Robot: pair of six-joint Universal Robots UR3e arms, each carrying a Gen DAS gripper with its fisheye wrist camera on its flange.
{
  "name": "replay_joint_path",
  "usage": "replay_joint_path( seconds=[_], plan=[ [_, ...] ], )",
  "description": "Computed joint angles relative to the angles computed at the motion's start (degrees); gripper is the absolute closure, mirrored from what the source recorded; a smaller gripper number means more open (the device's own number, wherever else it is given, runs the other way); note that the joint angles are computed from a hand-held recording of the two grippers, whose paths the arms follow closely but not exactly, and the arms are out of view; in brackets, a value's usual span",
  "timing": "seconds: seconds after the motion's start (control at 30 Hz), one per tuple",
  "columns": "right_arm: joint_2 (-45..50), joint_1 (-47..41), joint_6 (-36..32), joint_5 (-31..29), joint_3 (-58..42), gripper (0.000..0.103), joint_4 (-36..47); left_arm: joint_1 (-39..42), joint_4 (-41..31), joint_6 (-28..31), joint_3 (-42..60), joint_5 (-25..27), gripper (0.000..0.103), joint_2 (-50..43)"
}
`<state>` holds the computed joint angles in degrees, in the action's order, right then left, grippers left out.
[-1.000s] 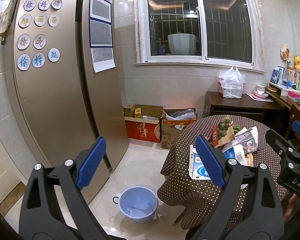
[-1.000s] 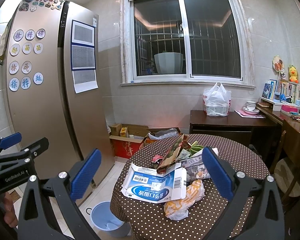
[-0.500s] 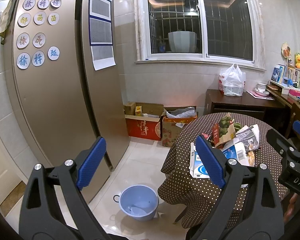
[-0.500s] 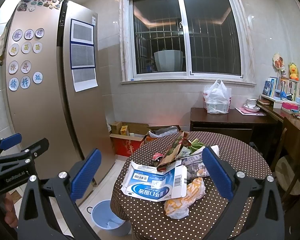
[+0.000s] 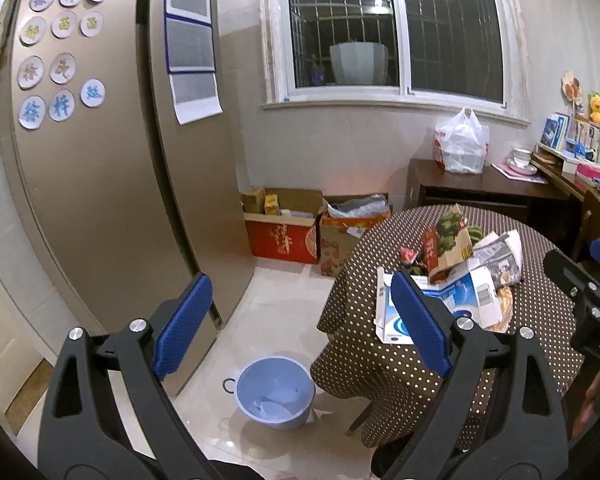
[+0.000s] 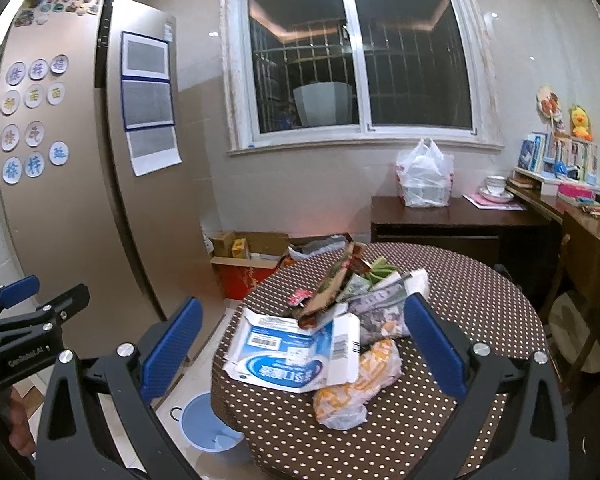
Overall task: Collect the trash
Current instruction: 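Grasp the brown cardboard vegetable box with the left gripper while the right gripper grasps the blue-white box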
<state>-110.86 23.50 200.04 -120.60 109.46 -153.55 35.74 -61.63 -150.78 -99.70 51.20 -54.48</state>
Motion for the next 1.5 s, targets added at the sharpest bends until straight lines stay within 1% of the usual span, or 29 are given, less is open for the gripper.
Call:
replay_joint_path(
  seconds=[0.13, 0.23, 0.33, 0.43, 0.57, 0.6, 0.67, 0.73, 0.83, 0.9, 1.1, 1.2, 1.33, 1.37, 1.4, 1.43, 1.5],
  plan=[
    [-3.1, -5.6, -0.1, 4.1, 3.7, 0.004, 1.0, -8.5, 5.0, -2.6, -0.2, 7.2, 0.014, -5.2],
    [-5.7, -10.9, -0.5, 8.1, 7.2, 0.004, 2.0, -14.4, 6.8, -3.4, -0.1, 10.9, 0.014, -9.5],
    [-9.8, -18.6, -1.3, 14.5, 11.8, 0.004, 3.2, -19.9, 7.7, -3.3, 0.6, 13.2, 0.014, -14.0],
    [-12.5, -24.9, -2.3, 18.7, 15.4, 0.004, 3.7, -25.2, 8.7, -3.5, 0.7, 14.5, 0.014, -17.7],
    [-16.7, -35.2, -4.8, 28.1, 19.5, 0.004, 5.2, -31.9, 11.5, -5.8, 1.6, 17.3, 0.014, -23.2],
    [-17.3, -37.9, -5.8, 31.5, 19.9, 0.004, 5.8, -33.1, 12.0, -6.8, 2.2, 18.1, 0.014, -24.4],
    [-16.4, -40.0, -7.4, 35.1, 20.1, 0.004, 5.1, -34.7, 13.1, -8.4, 3.6, 19.7, 0.014, -26.7],
    [-14.3, -40.6, -8.3, 37.0, 19.9, 0.004, 2.9, -35.5, 13.5, -9.9, 5.5, 20.8, 0.014, -28.9],
    [-10.2, -41.4, -9.0, 39.0, 18.2, 0.004, 0.5, -35.9, 14.2, -10.2, 7.6, 20.6, 0.014, -31.6],
    [-8.1, -41.3, -8.3, 39.1, 17.1, 0.004, -0.7, -37.2, 14.6, -10.5, 10.3, 21.2, 0.014, -35.0],
    [-4.0, -43.2, -7.1, 36.4, 15.3, 0.004, -3.7, -41.0, 15.2, -11.8, 19.0, 20.6, 0.014, -44.5],
    [-2.9, -46.0, -6.7, 37.8, 15.1, 0.004, -5.2, -44.4, 15.2, -12.0, 25.9, 20.9, 0.014, -50.8],
    [-1.9, -49.6, -6.9, 40.3, 14.9, 0.004, -6.8, -48.0, 13.4, -12.9, 35.9, 21.8, 0.014, -58.7],
    [-1.6, -50.3, -7.0, 40.8, 14.7, 0.004, -6.9, -48.6, 13.1, -13.1, 38.1, 22.1, 0.015, -60.3],
    [-0.9, -50.9, -7.0, 41.3, 14.3, 0.004, -7.1, -49.3, 12.5, -13.2, 40.6, 22.8, 0.021, -62.2],
    [-0.5, -51.5, -7.2, 42.0, 14.1, 0.004, -7.1, -50.2, 11.1, -13.4, 44.1, 23.8, 0.023, -64.6],
    [0.7, -52.4, -7.5, 42.8, 13.6, 0.004, -7.3, -51.0, 8.6, -14.1, 50.2, 24.4, 0.033, -68.7]
  ],
)
